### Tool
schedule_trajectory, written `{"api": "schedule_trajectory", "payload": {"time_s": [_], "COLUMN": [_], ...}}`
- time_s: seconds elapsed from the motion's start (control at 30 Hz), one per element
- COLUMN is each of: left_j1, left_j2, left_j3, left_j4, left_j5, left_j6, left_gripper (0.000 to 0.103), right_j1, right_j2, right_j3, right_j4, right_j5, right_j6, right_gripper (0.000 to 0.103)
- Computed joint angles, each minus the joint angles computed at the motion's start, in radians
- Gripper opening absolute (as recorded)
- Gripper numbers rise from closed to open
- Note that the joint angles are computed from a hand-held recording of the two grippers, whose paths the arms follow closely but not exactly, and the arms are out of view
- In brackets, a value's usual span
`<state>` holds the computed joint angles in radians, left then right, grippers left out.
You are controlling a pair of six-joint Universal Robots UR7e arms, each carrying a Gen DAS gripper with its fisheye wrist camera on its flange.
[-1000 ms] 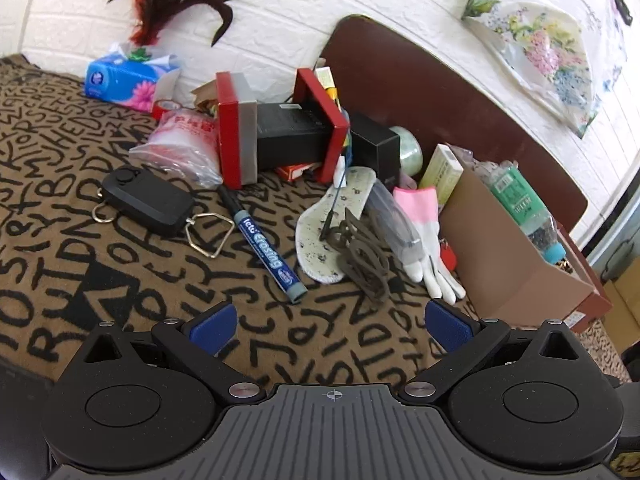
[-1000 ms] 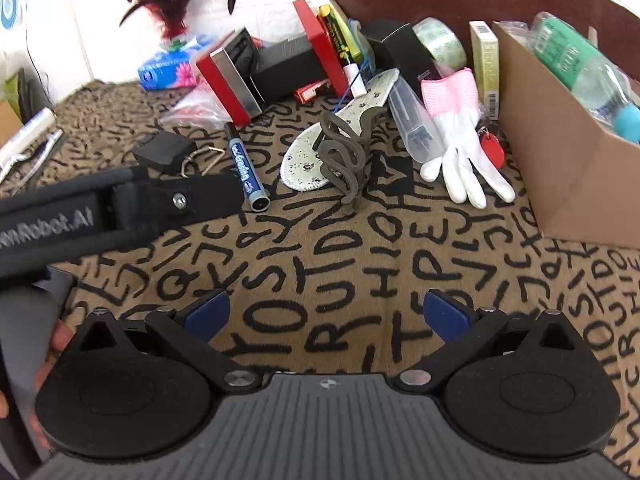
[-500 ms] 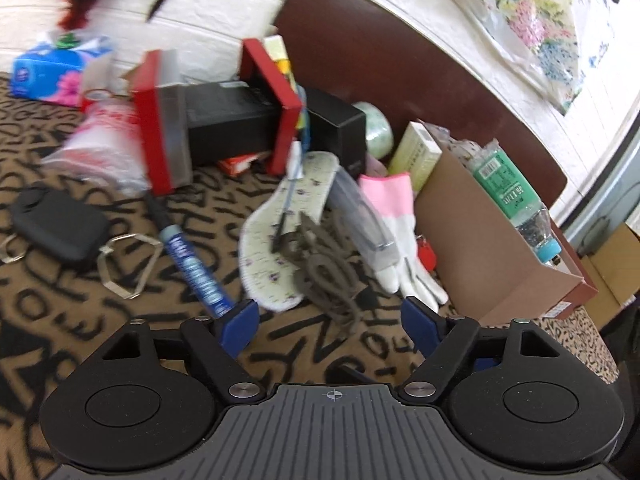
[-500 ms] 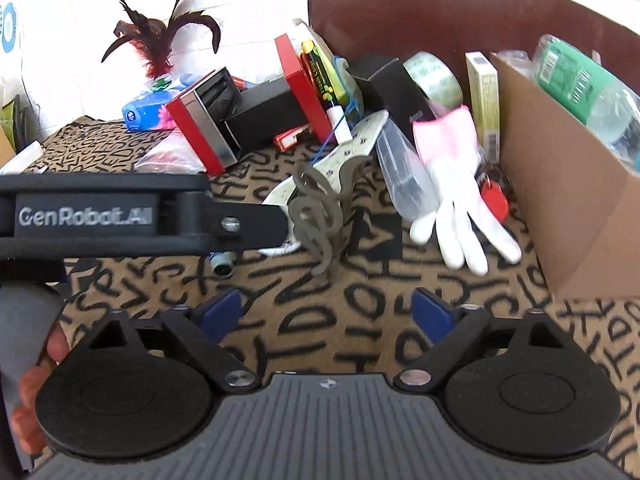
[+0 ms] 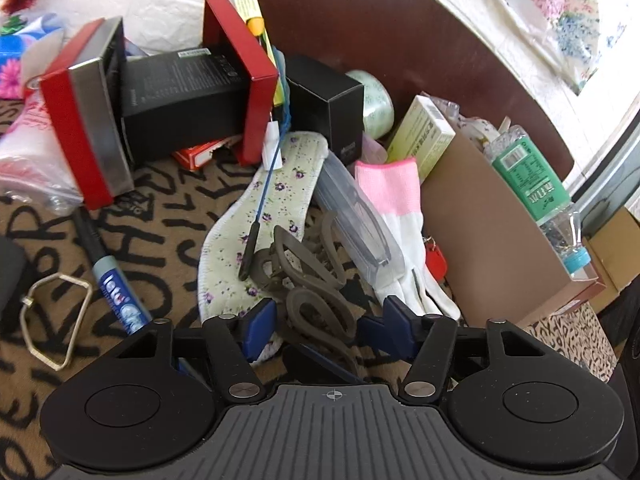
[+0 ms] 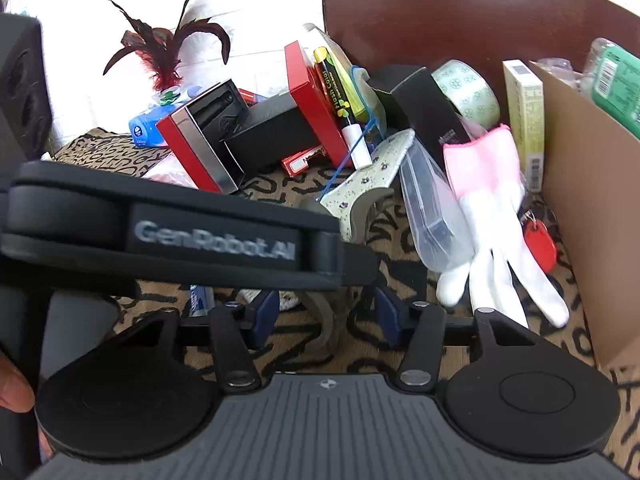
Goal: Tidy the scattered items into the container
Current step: 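Close the right gripper on the brown curly ornament, then lift the ornament with the right gripper over the cardboard box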
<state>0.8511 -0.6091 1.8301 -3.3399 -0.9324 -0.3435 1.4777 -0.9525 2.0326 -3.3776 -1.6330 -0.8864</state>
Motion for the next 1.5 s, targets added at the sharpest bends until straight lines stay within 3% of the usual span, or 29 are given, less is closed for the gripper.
{"api": "schedule_trajectory", "payload": {"time_s": [0.27,0.33,0.53,0.8,0.87,0.97,1.27,1.5], "left_j1": [0.016,0.012,-0.019,-0.103,-0.128,-0.177,-0.295,-0.324], "left_j2": [0.016,0.017,-0.002,-0.034,-0.037,-0.038,0.017,0.111], "left_j3": [-0.04,-0.037,-0.006,0.067,0.08,0.091,0.014,-0.146], "left_j4": [0.043,0.047,0.089,0.122,0.112,0.111,0.061,0.034], "left_j5": [0.007,0.024,0.062,0.089,0.087,0.109,0.148,0.11], "left_j6": [0.021,0.029,-0.005,-0.108,-0.123,-0.143,-0.035,0.074], "left_gripper": [0.071,0.064,0.057,0.057,0.051,0.054,0.054,0.054], "right_j1": [-0.002,0.001,-0.008,-0.038,-0.049,-0.066,-0.123,-0.156], "right_j2": [0.026,0.031,-0.017,-0.151,-0.198,-0.268,-0.462,-0.542], "right_j3": [-0.044,-0.039,-0.006,0.11,0.144,0.188,0.271,0.238], "right_j4": [0.055,0.037,0.086,0.124,0.132,0.137,0.104,0.089], "right_j5": [0.009,-0.002,0.007,0.048,0.069,0.105,0.237,0.287], "right_j6": [-0.023,-0.047,-0.049,-0.06,-0.071,-0.084,-0.109,-0.121], "right_gripper": [0.042,0.04,0.035,0.034,0.033,0.032,0.032,0.032]}}
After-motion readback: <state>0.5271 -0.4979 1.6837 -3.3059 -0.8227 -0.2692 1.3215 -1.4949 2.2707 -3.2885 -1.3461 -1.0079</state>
